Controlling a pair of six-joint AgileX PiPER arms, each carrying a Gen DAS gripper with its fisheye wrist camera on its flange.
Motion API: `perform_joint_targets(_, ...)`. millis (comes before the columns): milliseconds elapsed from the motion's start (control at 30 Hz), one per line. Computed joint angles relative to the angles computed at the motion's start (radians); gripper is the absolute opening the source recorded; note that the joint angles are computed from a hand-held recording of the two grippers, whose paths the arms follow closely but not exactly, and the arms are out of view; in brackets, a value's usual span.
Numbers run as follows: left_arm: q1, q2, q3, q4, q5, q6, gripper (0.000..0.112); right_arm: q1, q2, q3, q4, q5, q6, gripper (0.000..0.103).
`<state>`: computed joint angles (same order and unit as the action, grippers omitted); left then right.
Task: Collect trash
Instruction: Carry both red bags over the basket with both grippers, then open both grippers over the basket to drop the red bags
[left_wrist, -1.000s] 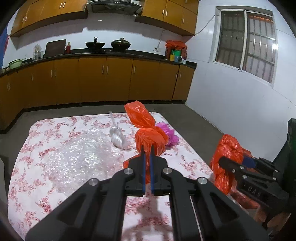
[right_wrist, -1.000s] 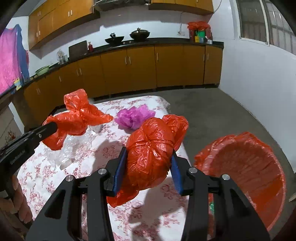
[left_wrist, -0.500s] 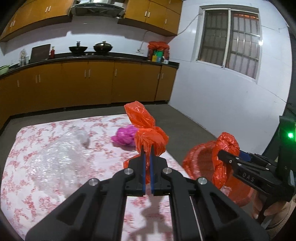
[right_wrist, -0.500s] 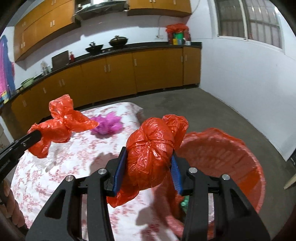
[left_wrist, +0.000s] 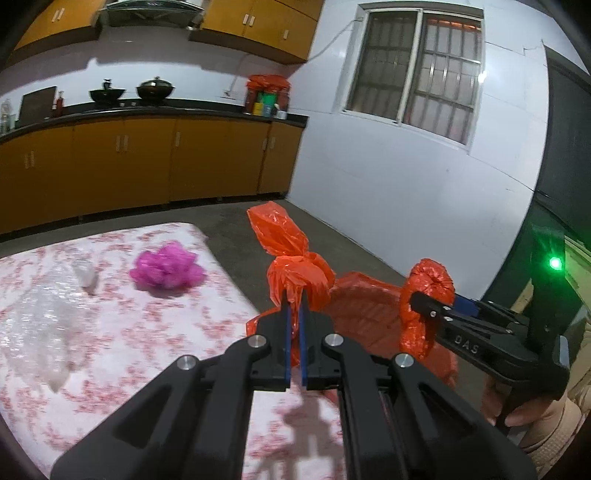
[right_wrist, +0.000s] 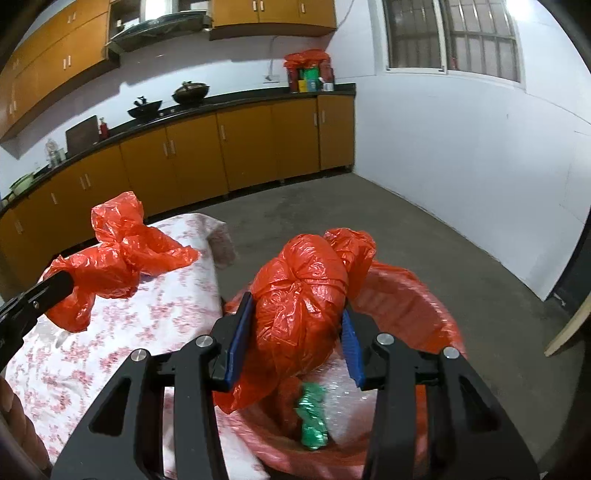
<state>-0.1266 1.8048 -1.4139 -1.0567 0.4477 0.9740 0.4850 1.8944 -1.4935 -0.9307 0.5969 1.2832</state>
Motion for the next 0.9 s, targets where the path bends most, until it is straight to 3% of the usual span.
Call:
perform_joint_targets(300, -0.099, 0.083, -0.071, 0.027, 0.004, -0.048, 0.005, -0.04, -0.055, 0.083, -0.035, 0.001, 0.057, 0.045)
perform_joint_targets(900, -0.197, 0.249, -0.267, 0.185, 0.034, -0.209, 0.005, -0.129, -0.08, 0.158, -0.019, -0.095, 0.13, 0.046)
